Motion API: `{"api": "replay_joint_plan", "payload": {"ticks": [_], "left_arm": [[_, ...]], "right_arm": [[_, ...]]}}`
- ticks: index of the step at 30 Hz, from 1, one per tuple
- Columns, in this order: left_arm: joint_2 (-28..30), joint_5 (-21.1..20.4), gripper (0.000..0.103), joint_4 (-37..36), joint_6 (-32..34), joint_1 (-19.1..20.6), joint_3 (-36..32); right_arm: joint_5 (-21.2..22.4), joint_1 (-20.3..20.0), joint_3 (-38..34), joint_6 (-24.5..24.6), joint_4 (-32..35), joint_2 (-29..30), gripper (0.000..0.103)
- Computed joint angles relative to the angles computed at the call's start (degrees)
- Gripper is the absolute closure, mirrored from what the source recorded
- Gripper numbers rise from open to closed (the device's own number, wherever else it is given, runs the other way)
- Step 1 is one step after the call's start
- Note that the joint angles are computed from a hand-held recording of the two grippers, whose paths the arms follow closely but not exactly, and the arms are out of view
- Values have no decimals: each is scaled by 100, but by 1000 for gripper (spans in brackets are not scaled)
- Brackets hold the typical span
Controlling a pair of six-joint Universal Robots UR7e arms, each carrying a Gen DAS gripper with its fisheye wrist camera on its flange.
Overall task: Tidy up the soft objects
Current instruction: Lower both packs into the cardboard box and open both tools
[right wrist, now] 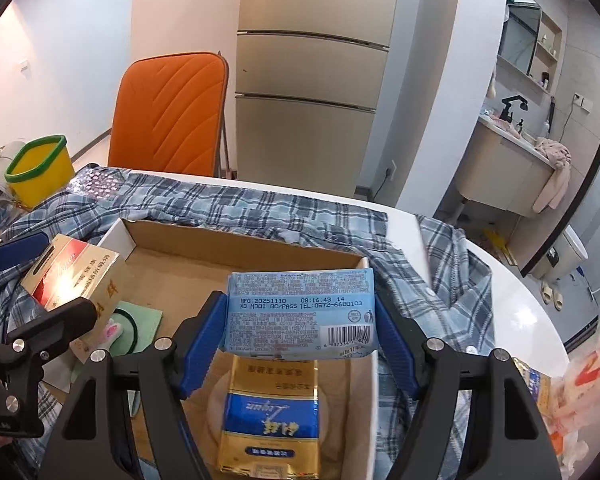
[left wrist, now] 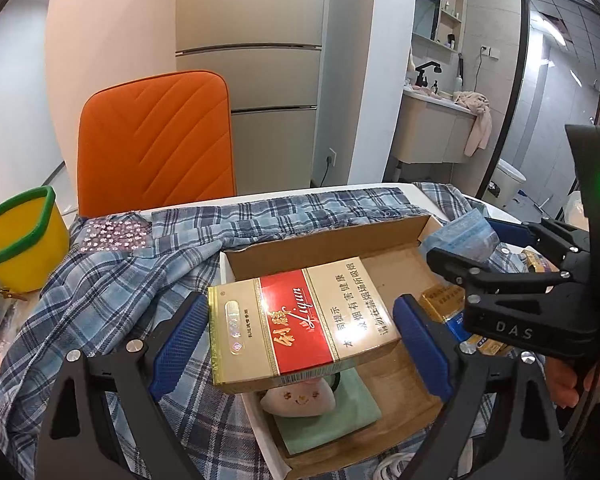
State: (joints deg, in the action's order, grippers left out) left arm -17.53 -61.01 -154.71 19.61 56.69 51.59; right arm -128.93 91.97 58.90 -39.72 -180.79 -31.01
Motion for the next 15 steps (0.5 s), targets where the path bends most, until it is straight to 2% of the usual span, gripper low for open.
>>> {"api": "replay_joint_plan", "payload": {"ticks": [10, 15], "left_arm": [[112, 54, 10, 277, -114, 66, -224], [93, 16, 9, 180, -109, 69, -171]], "right_arm": [[60, -42, -127, 103, 307, 90, 29], [82, -51, -122, 59, 273, 85, 26]]}}
